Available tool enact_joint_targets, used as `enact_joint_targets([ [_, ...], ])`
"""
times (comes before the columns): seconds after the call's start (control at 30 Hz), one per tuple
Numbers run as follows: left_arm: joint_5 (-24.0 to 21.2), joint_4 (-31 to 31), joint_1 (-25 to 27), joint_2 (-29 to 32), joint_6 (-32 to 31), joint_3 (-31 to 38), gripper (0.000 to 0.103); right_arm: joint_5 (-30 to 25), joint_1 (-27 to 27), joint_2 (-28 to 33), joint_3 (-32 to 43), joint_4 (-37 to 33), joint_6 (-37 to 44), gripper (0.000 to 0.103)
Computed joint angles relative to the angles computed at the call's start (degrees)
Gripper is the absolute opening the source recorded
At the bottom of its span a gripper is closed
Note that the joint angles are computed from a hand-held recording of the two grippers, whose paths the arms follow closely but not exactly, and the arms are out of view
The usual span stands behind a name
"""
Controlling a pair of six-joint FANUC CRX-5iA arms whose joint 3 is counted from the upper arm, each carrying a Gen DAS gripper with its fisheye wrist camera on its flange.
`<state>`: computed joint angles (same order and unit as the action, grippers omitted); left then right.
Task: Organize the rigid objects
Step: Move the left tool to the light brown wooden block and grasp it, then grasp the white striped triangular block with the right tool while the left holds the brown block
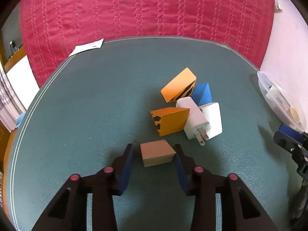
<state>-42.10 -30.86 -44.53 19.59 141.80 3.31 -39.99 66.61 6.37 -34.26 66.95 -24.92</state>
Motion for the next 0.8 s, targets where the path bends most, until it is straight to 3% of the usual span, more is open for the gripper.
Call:
enact_joint_targets([
  [0.03,0.5,0.3,0.2,-0.3,0.2,-0.4,0.033,0.3,0.1,0.1,0.0,-0.1,0.0,0.043],
  [0.13,1.9,0.9,0.6,-1.2,0.4,-1.7,0.033,2.5,-0.1,0.8,0.8,-1.2,1.3,0.043],
  [0.33,-0.8,-6.0,-2.0,-2.9,5.7,-2.0,0.033,8.4,-1.4,3.4,5.7,-7.9,9.3,0.043],
  [0.5,-0.7,-8.5,-2.5,-4.9,8.5,-3.5,0.033,7.7,-1.4,8.5,12.8,-14.3,19.0,0.043],
  [0.8,0.3,-9.0,-2.3,-6.2,9.3,-4.9,0.033,7.5,-2.7,15.3,21.8,-19.3,26.0,0.044],
])
